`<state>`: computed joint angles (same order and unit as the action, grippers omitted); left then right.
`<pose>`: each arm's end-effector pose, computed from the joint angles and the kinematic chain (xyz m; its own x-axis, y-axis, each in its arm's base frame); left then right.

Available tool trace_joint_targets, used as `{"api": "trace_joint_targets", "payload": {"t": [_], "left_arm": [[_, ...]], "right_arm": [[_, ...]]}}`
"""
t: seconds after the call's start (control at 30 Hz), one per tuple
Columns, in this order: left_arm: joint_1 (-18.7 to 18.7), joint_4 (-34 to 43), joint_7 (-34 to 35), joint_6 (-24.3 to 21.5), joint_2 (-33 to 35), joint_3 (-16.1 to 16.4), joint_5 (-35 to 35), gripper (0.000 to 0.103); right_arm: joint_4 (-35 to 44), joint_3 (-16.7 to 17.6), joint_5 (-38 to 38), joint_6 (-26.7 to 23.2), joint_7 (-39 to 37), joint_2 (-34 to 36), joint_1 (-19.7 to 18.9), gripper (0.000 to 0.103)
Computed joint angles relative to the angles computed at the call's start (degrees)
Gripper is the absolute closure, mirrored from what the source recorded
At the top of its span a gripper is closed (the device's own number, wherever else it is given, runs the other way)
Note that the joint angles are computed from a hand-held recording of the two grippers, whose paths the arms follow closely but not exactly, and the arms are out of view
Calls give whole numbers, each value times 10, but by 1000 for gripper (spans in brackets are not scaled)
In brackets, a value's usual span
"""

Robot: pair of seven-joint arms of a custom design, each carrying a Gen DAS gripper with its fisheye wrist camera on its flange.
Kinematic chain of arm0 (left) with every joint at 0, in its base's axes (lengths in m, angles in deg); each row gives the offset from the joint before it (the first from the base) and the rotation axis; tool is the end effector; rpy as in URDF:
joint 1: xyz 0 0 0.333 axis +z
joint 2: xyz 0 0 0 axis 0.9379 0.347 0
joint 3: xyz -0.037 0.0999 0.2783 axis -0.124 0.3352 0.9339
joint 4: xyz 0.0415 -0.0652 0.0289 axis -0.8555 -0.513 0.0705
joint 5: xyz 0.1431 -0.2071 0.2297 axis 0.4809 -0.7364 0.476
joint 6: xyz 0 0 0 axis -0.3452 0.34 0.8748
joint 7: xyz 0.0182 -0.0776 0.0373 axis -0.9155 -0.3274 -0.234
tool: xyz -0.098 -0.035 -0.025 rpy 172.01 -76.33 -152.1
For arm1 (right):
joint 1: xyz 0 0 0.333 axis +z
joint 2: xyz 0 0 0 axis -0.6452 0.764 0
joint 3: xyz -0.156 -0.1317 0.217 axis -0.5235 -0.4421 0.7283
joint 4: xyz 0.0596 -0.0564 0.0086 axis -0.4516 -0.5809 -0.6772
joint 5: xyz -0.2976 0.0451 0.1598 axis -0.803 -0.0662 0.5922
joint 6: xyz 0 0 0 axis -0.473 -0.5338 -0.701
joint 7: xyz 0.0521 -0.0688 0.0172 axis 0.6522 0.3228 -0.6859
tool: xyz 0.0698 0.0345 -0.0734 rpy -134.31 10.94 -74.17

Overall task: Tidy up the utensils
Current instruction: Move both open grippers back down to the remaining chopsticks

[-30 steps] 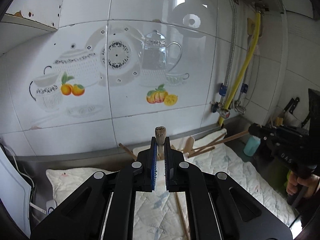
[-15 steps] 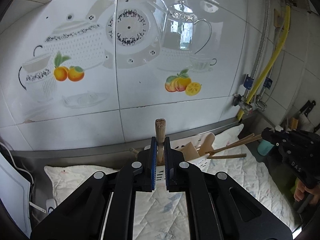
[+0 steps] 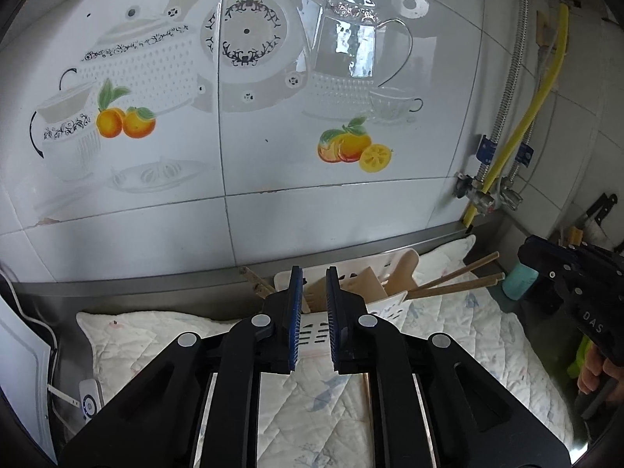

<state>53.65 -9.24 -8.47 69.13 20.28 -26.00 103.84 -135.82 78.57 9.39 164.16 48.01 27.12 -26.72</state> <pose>0.4717 -0.2815 0.7099 -0.1505 -0.9854 0.0796 -0.5859 0.0240 -0.8100 0.4602 0.0820 0.7262 0.2961 -0.9543 0.0415 -0.5379 -0.2025 -0.8183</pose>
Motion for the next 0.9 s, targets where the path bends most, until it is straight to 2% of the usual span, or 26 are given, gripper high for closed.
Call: {"api": "trace_joint_targets", "payload": {"t": [0.27,0.43,0.5,0.57,0.9], "left_arm": [[7,-62,-19,10,-55,-16,22,88],[23,-127,-33,25,-106,-36,24,81],[30,-158,-39,33,-130,-44,19,71],[41,-186,-49,41,-151,-55,23,67],[72,-311,-69,72,-240,-101,-11,66]], "right_arm": [[-67,-7,12,20,5,-66,9,85],[-140,-6,-6,39,20,-129,15,81],[-172,-6,-15,45,28,-156,18,81],[-206,-7,-21,48,36,-183,23,81],[-348,-1,-52,49,101,-305,39,82]]}}
